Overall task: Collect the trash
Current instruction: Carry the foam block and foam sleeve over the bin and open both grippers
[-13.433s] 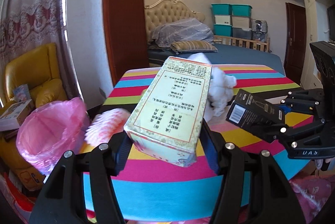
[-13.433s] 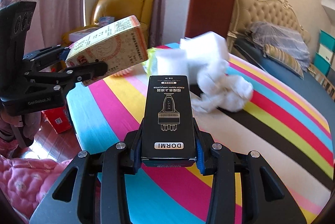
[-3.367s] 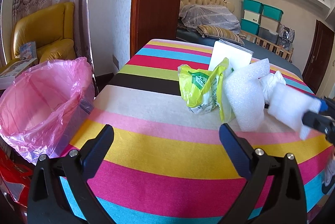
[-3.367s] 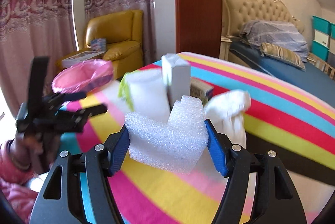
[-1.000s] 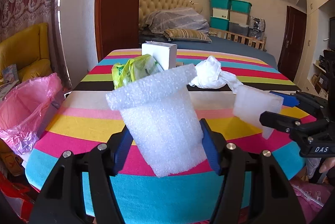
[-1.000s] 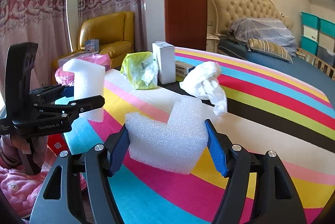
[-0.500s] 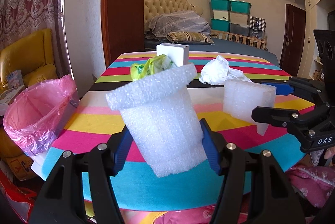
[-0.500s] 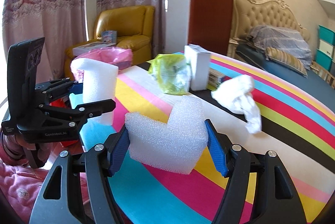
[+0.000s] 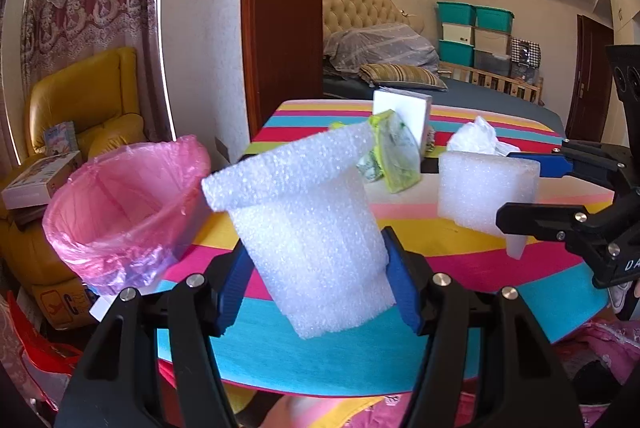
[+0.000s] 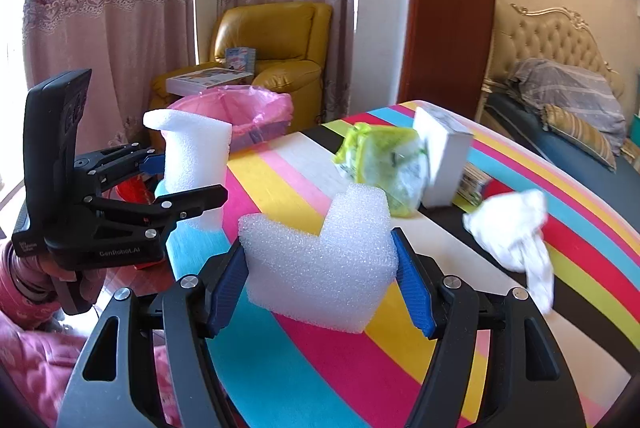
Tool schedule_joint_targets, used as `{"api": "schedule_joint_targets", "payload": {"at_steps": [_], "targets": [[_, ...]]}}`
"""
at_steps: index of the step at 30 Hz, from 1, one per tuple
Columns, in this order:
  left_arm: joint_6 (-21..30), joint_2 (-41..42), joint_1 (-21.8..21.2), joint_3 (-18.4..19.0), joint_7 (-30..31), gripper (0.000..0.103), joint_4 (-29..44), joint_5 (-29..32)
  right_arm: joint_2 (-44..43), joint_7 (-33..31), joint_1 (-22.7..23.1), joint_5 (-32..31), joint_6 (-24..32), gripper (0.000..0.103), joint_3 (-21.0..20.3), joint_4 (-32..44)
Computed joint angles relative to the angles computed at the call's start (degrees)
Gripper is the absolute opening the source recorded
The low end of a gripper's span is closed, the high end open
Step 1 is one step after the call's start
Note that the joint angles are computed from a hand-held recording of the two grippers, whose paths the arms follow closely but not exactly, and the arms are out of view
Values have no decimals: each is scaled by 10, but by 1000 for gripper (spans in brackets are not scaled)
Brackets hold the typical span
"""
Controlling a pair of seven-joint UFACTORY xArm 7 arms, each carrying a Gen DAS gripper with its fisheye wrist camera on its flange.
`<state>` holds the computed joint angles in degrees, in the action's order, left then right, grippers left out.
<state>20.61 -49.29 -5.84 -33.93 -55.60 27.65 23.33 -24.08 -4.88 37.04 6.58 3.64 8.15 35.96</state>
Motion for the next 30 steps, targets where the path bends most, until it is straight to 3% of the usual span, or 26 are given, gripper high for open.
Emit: {"api": "schedule_joint_targets", "payload": {"at_steps": [7,11,23,30], "targets": [[4,-48,7,59,29,60,-21,-4,93,-36,27,22,9,65,-4,101],[12,-72,23,89,62,60,-33,-9,150,-90,47,78,17,65,-9,174],[-14,-70,57,230,223,61,-58,-64,341,-119,-19,108,85,65,96,430],[-42,-24,83,288,304,62,-51,-113,458,-86,-10,58,124,67,115,582]]}}
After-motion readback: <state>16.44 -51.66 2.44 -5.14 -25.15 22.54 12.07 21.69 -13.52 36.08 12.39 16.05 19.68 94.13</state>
